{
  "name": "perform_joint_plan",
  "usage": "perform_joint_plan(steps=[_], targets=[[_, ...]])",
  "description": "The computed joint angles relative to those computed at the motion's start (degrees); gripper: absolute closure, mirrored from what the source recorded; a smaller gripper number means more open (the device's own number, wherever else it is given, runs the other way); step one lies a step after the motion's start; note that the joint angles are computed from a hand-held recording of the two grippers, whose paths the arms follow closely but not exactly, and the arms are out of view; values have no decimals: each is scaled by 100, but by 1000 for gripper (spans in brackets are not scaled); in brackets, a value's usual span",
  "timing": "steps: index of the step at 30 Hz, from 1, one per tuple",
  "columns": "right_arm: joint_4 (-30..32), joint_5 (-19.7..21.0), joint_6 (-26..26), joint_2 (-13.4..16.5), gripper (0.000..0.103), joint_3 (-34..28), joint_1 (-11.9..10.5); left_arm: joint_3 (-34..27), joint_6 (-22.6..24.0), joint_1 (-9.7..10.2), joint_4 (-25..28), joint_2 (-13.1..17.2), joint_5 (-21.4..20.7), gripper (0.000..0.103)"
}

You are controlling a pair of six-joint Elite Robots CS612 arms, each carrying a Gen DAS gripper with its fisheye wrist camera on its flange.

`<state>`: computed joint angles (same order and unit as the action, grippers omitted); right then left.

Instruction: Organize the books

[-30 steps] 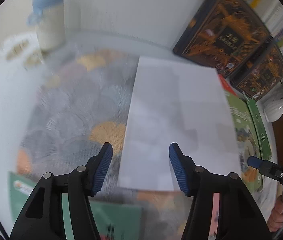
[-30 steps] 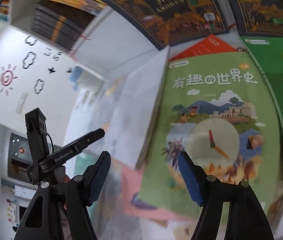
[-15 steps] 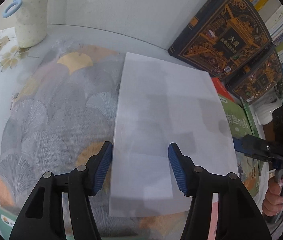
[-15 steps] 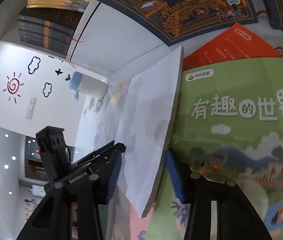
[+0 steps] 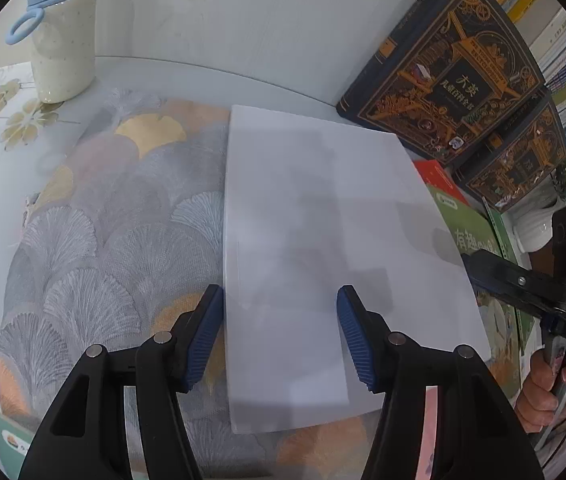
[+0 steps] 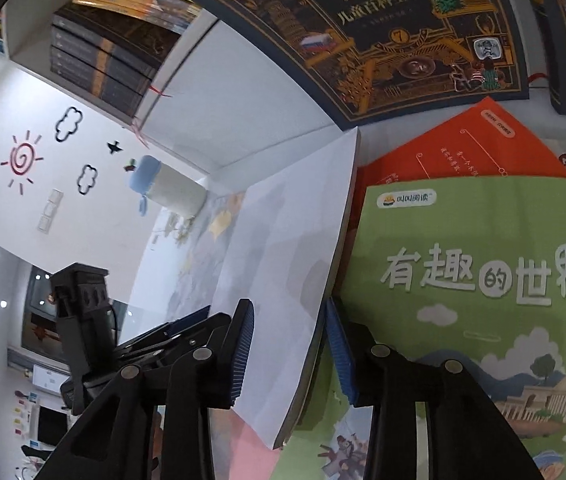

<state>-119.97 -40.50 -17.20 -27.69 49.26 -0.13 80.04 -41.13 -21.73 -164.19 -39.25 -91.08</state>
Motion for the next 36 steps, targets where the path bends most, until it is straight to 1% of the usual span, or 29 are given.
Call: perform_joint_plan(steps=[1,3,4,7,10,14,15,16,18,19,22,23,24,26,28,30,31,32,33,34,35,36], targets=[[79,68,-11,-14,68,26,-21,-4,1,0,54,-15,-51,49],[181,69,-162,-110,73,172,-72,3,-37,-4,189,-77,-240,49],[129,20,-172,-179,73,290,-94,0,-30,-12,193,-92,-314,49],[-304,13,-93,-433,73,749,-208,-23,222,-115,289,-174,-423,49],[-592,-184,-44,-666,73,1111,-324,-31,471,-290,440,-251,-491,49],[-581,-514,-100,-931,73,1553,-487,157,596,-523,257,-381,-550,49],[-586,-541,-105,-1016,73,1736,-552,219,600,-576,240,-419,-572,49],[-568,-483,-136,-1065,73,1849,-598,279,574,-636,244,-466,-555,49],[-490,-266,-197,-1200,73,2135,-726,440,551,-773,164,-569,-392,49],[-494,-233,-240,-1278,73,2284,-773,527,532,-834,99,-617,-333,49],[-677,-405,-454,-1547,73,2757,-853,778,402,-999,-40,-739,-227,49],[-680,-435,-539,-1625,73,2892,-879,841,399,-1071,-26,-775,-90,49],[-595,-452,-692,-1700,73,3004,-905,900,399,-1139,16,-810,47,49],[-410,-580,-1020,-1816,73,3168,-937,995,503,-1228,73,-854,189,49],[-278,-768,-1172,-1833,74,3208,-952,1001,637,-1254,136,-820,84,48],[-108,-843,-1128,-1764,74,3154,-981,1011,595,-1221,199,-768,-87,48],[82,-660,-1215,-1719,74,3118,-1025,1029,517,-1205,311,-764,-161,47],[293,-513,-1381,-1687,74,3073,-1060,1088,412,-1163,203,-748,-344,47],[702,-389,-1754,-1638,72,2967,-1091,1189,359,-1129,-64,-746,-479,48],[979,-281,-2006,-1601,68,2894,-1116,1251,359,-1110,-189,-754,-533,52],[1307,-116,-2283,-1538,67,2801,-1149,1304,322,-1062,-357,-744,-678,53],[1500,-9,-2400,-1488,68,2735,-1169,1328,208,-1006,-513,-715,-849,55]])
